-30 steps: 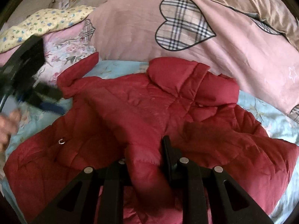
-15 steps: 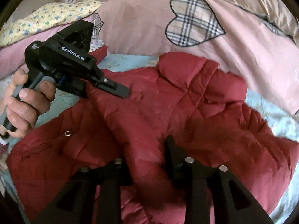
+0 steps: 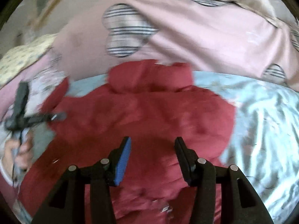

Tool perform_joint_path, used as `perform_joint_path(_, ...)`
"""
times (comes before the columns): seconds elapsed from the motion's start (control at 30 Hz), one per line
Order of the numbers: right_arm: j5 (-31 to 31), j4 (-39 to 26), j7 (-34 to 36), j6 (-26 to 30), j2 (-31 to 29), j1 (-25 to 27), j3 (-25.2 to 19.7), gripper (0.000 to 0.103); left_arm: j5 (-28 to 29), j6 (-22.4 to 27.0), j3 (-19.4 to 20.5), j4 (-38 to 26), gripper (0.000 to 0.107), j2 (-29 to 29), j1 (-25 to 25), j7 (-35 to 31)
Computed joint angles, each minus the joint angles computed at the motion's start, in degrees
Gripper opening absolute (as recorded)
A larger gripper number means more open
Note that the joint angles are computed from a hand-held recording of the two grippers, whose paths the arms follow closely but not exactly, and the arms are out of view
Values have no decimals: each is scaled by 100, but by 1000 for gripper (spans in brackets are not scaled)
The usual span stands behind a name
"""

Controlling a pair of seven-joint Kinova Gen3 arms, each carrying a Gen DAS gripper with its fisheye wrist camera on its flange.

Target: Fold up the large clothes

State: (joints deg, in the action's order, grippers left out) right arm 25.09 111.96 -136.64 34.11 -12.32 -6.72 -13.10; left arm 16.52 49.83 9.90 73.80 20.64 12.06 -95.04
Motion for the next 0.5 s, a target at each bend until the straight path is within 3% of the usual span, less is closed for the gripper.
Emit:
perform_joint_path(0.1, 127, -160, -322, 191, 292, 179, 70, 50, -331, -28, -130, 17, 14, 57, 203, 235)
perform_joint_path(0.23, -408, -337, 156, 312, 766, 19, 574, 50, -565, 14, -175, 97, 27, 0, 285, 402)
perform_joint_path(0.33, -209, -452, 84, 593, 1066, -145, 601, 51, -921, -171, -339, 377, 28, -307, 454, 721)
perform_joint_path(0.4, -72, -402, -110, 634, 1143, -291, 628, 51, -805, -459, -265, 690, 28, -600, 309, 675)
perform_joint_path(0.5, 168, -420, -319, 695, 1251, -469, 679, 53, -202, -661, -9, 918, 28, -847, -17, 130)
